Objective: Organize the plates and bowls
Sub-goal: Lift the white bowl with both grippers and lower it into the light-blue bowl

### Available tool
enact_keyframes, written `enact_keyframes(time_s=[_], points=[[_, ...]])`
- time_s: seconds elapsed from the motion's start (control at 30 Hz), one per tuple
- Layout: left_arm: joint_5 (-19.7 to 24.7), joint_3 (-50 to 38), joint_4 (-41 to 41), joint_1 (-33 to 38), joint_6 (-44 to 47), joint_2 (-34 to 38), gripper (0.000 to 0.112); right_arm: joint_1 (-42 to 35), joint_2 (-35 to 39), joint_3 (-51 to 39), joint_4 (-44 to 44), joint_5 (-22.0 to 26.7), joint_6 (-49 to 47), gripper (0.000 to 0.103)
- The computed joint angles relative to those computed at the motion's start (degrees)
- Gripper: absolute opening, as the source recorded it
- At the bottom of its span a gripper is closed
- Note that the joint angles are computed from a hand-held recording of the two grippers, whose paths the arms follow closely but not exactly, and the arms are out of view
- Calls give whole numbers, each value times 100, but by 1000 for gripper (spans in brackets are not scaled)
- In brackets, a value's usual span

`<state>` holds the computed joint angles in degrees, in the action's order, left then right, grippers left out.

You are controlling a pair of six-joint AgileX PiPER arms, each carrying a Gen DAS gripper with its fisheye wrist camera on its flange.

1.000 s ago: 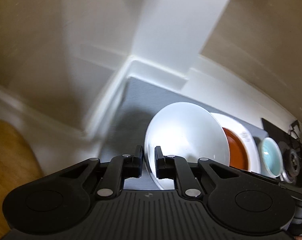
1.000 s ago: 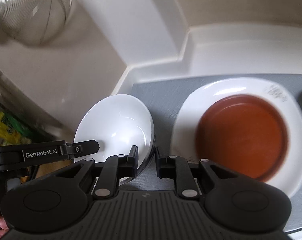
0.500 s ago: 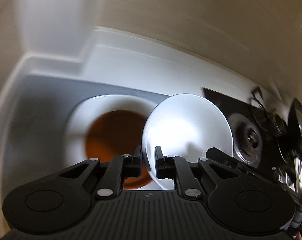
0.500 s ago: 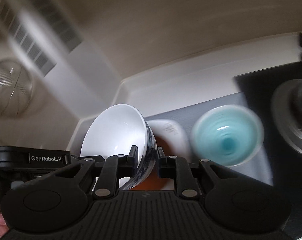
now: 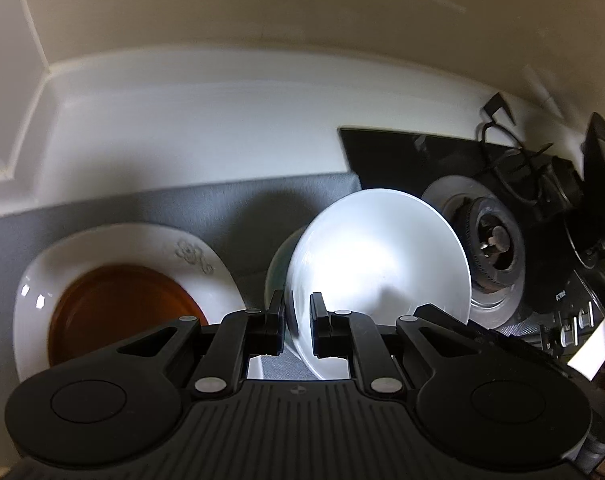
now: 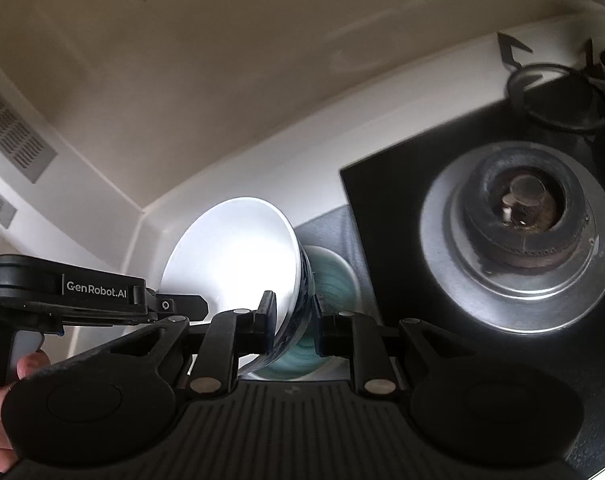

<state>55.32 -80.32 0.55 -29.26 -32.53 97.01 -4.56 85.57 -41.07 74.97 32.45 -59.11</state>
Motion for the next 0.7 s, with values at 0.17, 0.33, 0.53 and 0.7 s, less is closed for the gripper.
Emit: enact_keyframes(time_s=[0.17, 0.33, 0.53, 0.7], points=[[184, -392, 86, -48, 51, 441, 12, 30, 266, -34, 14, -53, -34, 19], [250, -485, 150, -53, -67, 624, 12, 233, 411, -99, -99, -251, 48, 19], [363, -551, 53, -28, 17, 780, 13, 402, 502, -242, -537, -396, 363, 18], [395, -609, 238, -68, -108, 821, 13, 408, 628, -417, -711, -329, 567, 18]])
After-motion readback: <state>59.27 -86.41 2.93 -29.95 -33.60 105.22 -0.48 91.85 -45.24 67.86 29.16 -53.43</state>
